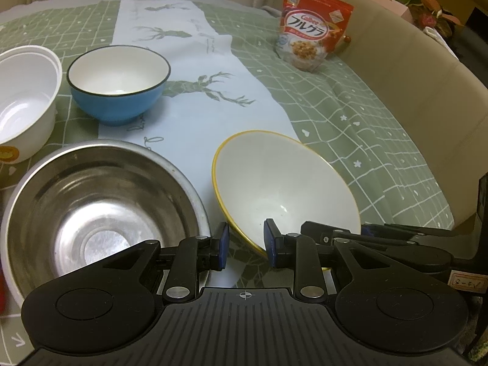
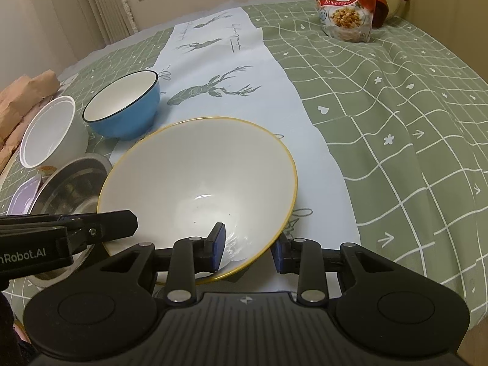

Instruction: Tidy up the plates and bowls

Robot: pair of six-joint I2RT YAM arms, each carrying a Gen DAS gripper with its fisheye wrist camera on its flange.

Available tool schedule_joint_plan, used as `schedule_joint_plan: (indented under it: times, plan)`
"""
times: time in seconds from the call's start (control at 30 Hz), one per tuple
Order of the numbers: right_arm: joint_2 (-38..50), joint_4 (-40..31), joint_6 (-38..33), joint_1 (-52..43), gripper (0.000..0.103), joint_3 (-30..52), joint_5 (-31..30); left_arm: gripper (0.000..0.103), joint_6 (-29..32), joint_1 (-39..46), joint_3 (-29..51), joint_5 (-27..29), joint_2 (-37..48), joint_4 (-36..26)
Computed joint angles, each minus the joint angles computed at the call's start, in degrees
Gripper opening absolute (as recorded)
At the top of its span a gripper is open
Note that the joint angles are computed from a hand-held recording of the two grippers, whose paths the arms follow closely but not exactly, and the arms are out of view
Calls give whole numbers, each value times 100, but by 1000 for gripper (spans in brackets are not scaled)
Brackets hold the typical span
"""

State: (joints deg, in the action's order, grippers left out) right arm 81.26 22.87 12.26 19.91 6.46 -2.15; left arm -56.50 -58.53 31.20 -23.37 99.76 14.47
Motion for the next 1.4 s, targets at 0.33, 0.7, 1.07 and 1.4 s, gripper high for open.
schedule_joint_plan:
  times: [0.33, 0.7, 1.07, 1.4]
  plan:
    - [114, 143, -110, -18, 32, 2, -11, 23, 4, 503, -685, 713, -321, 909]
    - [-1600, -1399, -940, -706, 33, 516, -391, 23, 6, 1761, -1432, 732, -2616, -49]
    - [1869, -1930, -260, 60, 44, 4088, -968, 23, 341, 3931, -365, 1631, -807, 403]
    - [4722, -3003, 293, 549, 45, 7131, -1114, 23, 1665, 4379, 587, 1260, -430, -481]
